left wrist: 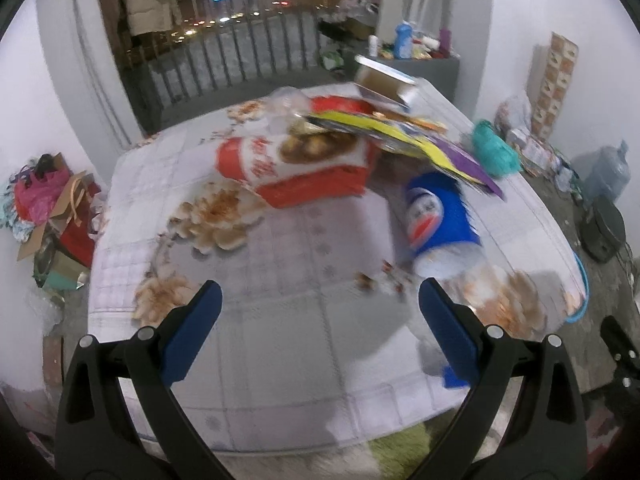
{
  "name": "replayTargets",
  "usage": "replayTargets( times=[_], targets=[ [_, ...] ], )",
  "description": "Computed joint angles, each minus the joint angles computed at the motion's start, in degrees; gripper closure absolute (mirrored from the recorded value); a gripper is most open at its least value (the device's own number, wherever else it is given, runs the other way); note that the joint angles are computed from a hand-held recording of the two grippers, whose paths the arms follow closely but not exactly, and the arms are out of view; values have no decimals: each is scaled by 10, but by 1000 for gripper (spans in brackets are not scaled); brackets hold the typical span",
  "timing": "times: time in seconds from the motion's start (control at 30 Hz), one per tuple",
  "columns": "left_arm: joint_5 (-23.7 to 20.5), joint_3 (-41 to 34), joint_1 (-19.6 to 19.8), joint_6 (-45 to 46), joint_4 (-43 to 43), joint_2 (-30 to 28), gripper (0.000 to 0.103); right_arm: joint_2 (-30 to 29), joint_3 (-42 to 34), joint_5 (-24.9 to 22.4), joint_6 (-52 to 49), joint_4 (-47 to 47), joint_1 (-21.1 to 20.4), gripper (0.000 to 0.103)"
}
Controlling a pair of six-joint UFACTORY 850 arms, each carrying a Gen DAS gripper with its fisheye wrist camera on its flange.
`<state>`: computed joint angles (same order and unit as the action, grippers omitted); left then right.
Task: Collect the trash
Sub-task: 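Grasp the Pepsi bottle with the right tool while the left tool grasps the purple snack bag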
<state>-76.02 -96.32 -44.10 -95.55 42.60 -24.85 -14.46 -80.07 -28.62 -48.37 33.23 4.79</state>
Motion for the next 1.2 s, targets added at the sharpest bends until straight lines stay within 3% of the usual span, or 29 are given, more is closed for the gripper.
replayTargets(
  times=[0.1, 0.23, 0.37, 0.53, 0.7, 0.83, 0.9, 1.1, 1.2],
  targets=[
    [8, 35, 6, -17, 11, 26, 9, -20, -27, -49, -22, 56, -2, 9],
    [28, 74, 15, -3, 20, 51, 9, -72, -92, -151, -16, 116, 10, 14],
    [75, 117, 27, 9, 20, 77, 9, -114, -141, -209, 8, 133, 34, 16],
    [184, 192, 38, -24, 49, 126, 9, -157, -184, -228, 55, 111, 68, 16],
    [287, 264, 49, -112, 144, 172, 9, -192, -221, -243, 111, 80, 84, 17],
    [334, 273, 64, -113, 167, 180, 9, -220, -250, -268, 141, 75, 86, 24],
    [378, 278, 76, -119, 186, 189, 9, -225, -257, -283, 147, 82, 84, 28],
    [498, 288, 113, -239, 291, 205, 9, -237, -268, -312, 151, 95, 82, 42],
    [556, 282, 134, -284, 336, 199, 9, -241, -274, -325, 157, 98, 80, 44]
  ],
)
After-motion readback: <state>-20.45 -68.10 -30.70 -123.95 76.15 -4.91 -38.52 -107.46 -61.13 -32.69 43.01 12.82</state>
